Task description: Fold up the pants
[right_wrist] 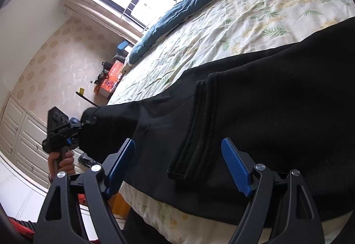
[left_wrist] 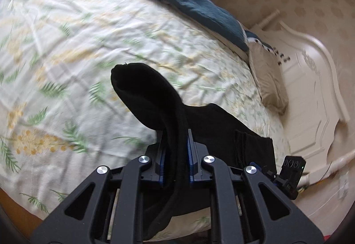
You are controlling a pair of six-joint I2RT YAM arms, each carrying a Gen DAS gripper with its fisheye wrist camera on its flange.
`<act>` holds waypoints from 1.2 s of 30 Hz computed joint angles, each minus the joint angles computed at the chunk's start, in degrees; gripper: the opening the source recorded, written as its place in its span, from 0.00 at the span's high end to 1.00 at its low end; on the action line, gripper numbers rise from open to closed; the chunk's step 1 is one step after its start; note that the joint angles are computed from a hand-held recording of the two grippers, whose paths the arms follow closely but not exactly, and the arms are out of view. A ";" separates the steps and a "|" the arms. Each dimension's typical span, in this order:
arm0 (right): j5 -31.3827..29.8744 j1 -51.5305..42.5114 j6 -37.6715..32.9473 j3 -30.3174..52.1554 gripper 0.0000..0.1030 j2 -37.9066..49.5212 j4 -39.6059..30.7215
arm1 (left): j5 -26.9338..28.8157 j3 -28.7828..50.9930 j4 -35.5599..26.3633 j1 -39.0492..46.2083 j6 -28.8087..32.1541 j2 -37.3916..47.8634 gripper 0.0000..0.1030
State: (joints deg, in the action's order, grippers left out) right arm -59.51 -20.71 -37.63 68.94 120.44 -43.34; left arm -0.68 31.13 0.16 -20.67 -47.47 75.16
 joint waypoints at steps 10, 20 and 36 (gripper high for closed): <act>-0.39 -2.71 -5.29 -1.07 0.23 -2.63 -5.89 | -17.46 26.38 -16.84 -16.15 1.73 19.58 0.86; -0.55 -7.13 -11.55 0.07 0.23 -0.73 -10.75 | -23.19 47.49 -25.02 -22.06 0.74 38.13 0.86; -0.98 -13.27 -14.21 2.18 0.23 2.27 -13.77 | -26.08 81.59 -40.48 -26.16 0.44 65.10 0.86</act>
State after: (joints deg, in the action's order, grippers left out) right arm -60.49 -33.97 -51.84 71.12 122.71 -57.11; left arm -26.76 112.72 -40.32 -46.83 -47.03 140.25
